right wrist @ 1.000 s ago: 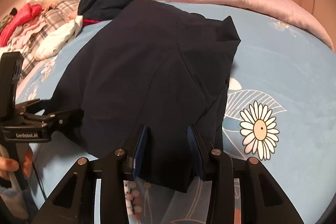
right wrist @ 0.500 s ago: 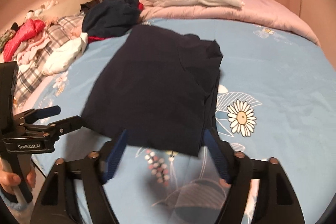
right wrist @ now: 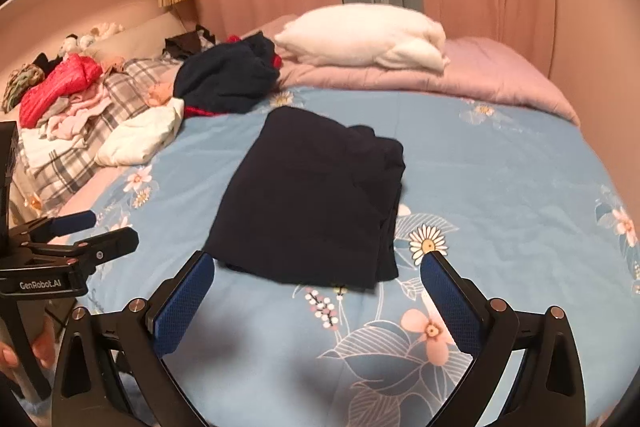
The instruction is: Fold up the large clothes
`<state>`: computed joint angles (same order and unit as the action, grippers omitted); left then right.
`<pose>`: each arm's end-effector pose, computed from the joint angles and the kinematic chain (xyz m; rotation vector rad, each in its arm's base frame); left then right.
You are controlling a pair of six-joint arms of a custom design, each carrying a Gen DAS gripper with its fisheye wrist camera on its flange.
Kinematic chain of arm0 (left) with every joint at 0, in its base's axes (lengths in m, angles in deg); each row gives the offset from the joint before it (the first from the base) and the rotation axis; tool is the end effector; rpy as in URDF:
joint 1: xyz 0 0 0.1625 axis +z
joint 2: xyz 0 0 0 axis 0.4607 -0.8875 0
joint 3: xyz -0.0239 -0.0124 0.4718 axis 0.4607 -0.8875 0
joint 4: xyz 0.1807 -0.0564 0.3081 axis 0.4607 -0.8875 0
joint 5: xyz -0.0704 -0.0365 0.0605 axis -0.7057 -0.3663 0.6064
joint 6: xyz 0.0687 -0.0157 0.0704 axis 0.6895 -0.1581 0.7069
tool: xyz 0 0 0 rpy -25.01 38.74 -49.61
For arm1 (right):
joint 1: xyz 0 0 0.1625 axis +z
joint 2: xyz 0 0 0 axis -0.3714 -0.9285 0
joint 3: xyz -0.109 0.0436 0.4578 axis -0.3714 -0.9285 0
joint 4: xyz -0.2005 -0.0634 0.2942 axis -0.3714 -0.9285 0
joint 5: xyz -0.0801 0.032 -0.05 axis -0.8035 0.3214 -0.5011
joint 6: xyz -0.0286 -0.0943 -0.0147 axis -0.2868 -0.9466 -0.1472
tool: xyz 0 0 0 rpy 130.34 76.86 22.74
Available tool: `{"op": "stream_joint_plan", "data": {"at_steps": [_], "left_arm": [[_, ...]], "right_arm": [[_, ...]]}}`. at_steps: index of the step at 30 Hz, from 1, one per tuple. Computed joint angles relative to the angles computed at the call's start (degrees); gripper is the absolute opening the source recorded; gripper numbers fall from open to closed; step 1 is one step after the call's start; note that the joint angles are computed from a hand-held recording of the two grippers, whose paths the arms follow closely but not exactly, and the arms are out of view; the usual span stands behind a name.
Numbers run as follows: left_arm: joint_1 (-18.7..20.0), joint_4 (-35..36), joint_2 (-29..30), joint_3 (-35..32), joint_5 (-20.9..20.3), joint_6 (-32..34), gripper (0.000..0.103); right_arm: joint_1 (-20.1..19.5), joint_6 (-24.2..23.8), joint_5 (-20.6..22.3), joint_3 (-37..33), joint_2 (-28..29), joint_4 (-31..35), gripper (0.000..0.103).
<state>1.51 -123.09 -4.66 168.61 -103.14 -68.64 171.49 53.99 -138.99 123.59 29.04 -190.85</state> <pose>-0.1599 -0.3274 0.3055 0.5284 2.3562 -0.7964 0.3884 -0.1713 0.1327 0.4317 -2.2788 1.0626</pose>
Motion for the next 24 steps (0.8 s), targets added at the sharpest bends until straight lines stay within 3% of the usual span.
{"op": "stream_joint_plan", "data": {"at_steps": [4,9,24], "left_arm": [[-1.1,2.8,-0.6,-0.3,-1.0,-2.1,0.103],[-3.0,6.9,-1.5,-0.4,0.8,-5.8,0.103],[-6.3,12.0,-1.6,-0.6,2.5,-10.0,0.103]], "right_arm": [[-0.6,1.5,1.0,0.5,0.6,0.6,0.102],[1.0,3.3,-0.4,-0.5,0.7,3.1,0.102],[1.6,4.3,-0.9,-0.9,0.4,4.6,0.102]]}}
